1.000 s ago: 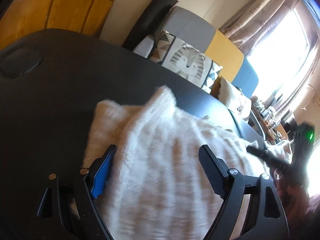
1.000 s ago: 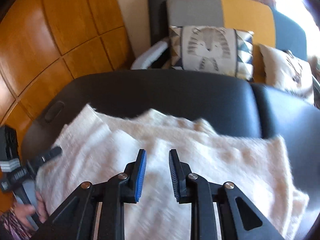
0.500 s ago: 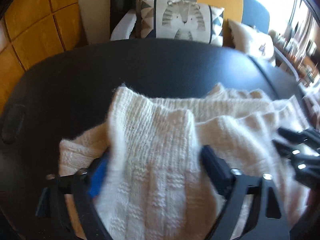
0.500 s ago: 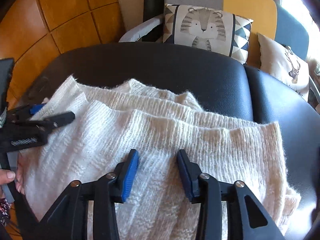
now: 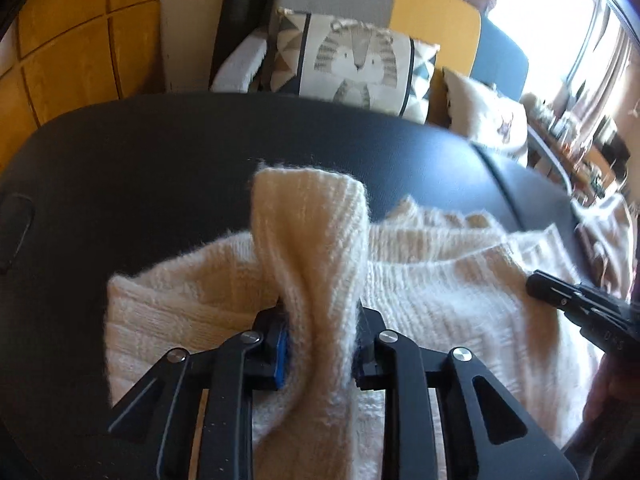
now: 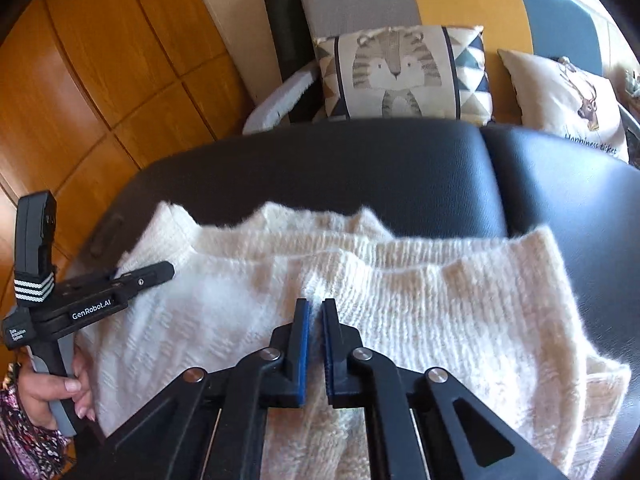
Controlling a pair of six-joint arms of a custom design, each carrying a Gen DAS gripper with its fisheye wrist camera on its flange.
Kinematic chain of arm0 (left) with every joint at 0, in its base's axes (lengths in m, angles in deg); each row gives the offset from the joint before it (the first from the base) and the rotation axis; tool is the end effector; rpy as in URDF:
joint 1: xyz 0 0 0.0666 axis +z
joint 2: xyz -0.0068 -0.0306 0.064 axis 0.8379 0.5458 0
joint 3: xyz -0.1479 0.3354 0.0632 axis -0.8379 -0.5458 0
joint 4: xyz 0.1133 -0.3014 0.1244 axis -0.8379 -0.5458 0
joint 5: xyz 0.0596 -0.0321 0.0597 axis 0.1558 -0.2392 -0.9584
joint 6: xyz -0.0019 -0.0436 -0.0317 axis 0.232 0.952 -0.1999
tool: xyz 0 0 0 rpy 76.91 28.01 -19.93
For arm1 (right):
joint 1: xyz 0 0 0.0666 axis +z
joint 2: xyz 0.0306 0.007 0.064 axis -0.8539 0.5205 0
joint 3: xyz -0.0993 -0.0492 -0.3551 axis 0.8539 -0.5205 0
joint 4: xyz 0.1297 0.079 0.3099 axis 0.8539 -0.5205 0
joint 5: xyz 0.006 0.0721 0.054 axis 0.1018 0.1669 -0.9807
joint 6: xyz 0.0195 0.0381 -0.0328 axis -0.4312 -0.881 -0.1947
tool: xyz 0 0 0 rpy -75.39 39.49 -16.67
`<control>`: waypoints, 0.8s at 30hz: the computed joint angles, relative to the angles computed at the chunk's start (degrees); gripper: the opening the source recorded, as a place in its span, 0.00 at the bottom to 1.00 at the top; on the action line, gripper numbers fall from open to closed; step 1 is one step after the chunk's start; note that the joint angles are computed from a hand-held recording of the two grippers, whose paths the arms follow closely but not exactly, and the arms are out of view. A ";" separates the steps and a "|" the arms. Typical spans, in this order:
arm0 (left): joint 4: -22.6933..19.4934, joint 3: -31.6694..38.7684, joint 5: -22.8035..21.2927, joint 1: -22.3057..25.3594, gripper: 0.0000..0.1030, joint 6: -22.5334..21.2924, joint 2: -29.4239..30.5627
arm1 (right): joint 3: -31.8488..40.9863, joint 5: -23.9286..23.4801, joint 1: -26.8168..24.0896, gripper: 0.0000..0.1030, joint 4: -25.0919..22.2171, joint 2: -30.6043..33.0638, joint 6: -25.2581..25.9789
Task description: Fold clothes
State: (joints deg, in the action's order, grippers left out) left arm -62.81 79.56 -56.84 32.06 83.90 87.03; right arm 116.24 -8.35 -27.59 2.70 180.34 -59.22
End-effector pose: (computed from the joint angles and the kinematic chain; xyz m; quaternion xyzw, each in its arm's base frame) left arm 0.4188 -0.1868 0.4897 -0.1104 0.9397 -0.0725 0.3156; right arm 0.4457 0.2774 0.4156 -0.2047 0.9117 0.2241 0.2770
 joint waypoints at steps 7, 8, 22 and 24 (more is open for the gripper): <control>2.13 2.74 -6.68 -1.02 0.22 -0.42 -0.44 | -0.04 4.11 0.40 0.04 4.41 -2.08 -0.07; 1.61 3.51 -7.26 -0.87 0.22 -0.41 0.40 | 0.16 4.87 0.55 0.04 4.79 -1.93 0.24; 12.88 -10.41 0.54 2.61 0.46 7.11 -1.40 | -0.46 9.56 1.29 0.04 7.13 4.11 -0.15; 14.22 -11.51 0.98 2.59 0.47 7.49 -2.15 | -0.66 9.42 1.18 0.04 7.52 4.20 -0.54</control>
State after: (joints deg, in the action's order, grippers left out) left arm -48.59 68.05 -55.86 34.66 91.39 84.88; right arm 115.59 1.08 -26.41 10.21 184.54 -59.76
